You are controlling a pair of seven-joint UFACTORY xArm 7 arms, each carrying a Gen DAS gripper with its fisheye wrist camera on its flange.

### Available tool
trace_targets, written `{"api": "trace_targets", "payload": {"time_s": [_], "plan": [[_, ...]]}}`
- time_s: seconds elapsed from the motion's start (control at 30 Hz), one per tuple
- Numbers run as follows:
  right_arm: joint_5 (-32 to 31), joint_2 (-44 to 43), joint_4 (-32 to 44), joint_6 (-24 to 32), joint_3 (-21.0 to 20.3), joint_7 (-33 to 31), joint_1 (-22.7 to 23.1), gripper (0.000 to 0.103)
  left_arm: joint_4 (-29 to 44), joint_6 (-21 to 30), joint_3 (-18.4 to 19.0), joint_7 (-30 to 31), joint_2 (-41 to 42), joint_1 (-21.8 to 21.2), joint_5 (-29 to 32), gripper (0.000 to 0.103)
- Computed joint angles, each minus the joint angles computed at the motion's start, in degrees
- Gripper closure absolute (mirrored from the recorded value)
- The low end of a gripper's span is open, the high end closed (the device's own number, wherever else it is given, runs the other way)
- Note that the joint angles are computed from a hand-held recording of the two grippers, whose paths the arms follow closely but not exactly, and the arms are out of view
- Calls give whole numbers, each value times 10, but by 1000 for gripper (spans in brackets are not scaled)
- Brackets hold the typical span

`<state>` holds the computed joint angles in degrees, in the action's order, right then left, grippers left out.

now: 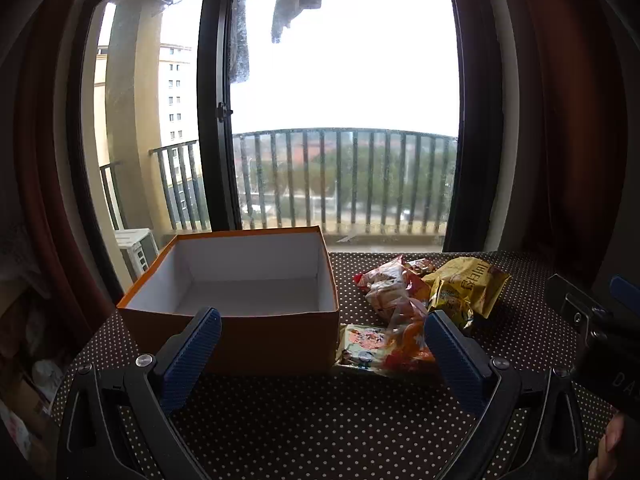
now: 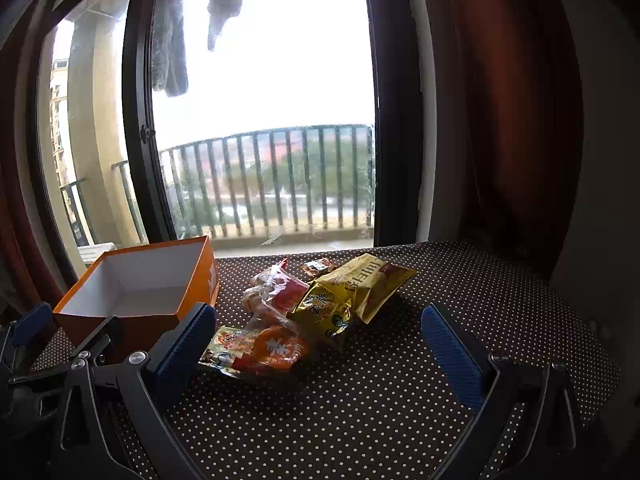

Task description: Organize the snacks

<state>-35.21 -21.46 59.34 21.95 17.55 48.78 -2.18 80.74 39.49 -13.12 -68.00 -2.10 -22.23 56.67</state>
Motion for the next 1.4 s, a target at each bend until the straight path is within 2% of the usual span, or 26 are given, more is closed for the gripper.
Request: {"api": "trace_targets", "payload": {"time_s": [1.23,1.4], "plan": [[-7,-5,-2,2,3,3,-1,0,-1,6,-3,-20,-1,-2,19,1],[-8,-1,2,7,3,-6,1,0,3,-3,2,-14,7,-1,6,1]]}}
